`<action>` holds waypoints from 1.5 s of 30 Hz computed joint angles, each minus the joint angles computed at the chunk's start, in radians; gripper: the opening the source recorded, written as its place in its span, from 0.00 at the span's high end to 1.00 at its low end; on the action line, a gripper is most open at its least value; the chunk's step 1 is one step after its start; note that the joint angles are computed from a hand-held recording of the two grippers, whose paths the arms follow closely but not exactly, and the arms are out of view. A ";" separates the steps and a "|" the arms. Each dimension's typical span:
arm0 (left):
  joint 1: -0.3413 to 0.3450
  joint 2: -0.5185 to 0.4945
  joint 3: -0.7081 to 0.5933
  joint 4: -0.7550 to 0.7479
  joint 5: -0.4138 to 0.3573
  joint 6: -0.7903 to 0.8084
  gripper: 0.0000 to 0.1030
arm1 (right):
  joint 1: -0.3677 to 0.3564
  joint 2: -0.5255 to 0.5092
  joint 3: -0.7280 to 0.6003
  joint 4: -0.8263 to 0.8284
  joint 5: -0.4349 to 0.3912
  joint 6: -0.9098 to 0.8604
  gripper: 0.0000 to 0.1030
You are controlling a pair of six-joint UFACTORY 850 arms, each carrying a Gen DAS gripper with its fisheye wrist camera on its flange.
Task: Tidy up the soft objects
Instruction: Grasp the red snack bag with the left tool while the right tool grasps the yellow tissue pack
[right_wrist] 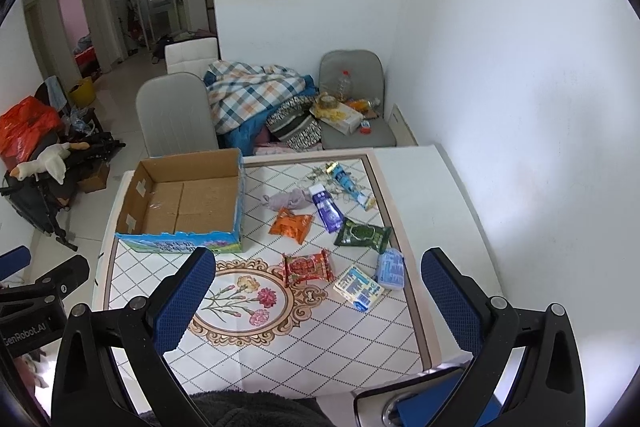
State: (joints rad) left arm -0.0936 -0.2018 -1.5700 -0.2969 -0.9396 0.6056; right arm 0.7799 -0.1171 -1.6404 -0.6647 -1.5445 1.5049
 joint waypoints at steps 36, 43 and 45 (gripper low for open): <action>-0.515 -0.741 -0.255 0.493 -0.016 0.192 0.00 | -0.735 -0.072 0.867 0.901 0.875 -0.868 0.33; -0.531 -0.841 -0.378 0.486 -0.151 0.051 0.40 | -0.768 -0.038 0.941 1.041 0.926 -0.941 0.31; -0.511 -0.890 -0.459 0.485 -0.249 -0.104 0.43 | -0.759 -0.057 0.935 1.027 0.933 -0.921 0.31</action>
